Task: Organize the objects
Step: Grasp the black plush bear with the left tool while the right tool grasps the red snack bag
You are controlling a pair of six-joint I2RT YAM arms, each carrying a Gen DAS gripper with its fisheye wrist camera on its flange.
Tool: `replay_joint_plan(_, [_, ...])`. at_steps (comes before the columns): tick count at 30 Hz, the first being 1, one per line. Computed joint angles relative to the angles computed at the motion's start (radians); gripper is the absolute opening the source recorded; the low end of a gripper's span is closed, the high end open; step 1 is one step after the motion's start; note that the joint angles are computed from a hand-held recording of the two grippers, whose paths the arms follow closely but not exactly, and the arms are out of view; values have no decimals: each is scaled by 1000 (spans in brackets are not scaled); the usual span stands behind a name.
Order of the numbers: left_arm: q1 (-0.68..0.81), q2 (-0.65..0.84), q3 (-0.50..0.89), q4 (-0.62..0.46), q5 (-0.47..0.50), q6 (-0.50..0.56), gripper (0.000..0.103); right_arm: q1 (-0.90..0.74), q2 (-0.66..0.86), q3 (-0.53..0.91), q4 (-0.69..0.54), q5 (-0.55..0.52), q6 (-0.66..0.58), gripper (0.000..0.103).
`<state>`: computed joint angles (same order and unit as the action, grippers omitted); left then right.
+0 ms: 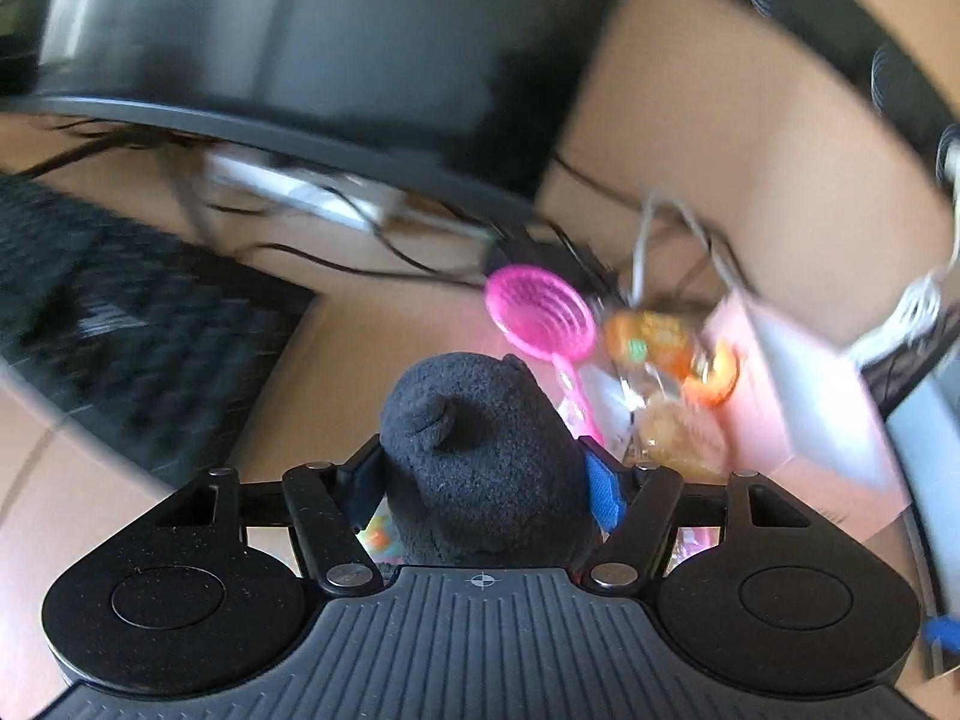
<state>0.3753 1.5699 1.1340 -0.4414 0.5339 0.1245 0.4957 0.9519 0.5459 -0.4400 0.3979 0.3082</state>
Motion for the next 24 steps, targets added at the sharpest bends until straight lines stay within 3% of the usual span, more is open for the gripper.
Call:
replay_joint_plan(5, [249,-141,-29,-105,143,-1,71,101,183,15,153,-82,-86,103])
replay_joint_plan(11, [530,-232,-28,-113,263,-52,71,205,415,133,318,-168,-177,103])
replay_joint_plan(17, [675,-261,4,-309,178,157,71,266,551,250,339,-251,-217,103])
replay_joint_plan(20, [757,-273,-12,-403,183,294,71,279,656,323,359,-262,-243,103])
replay_joint_plan(24, [907,-253,-20,-496,245,470,71,290,754,430,315,-300,-190,103])
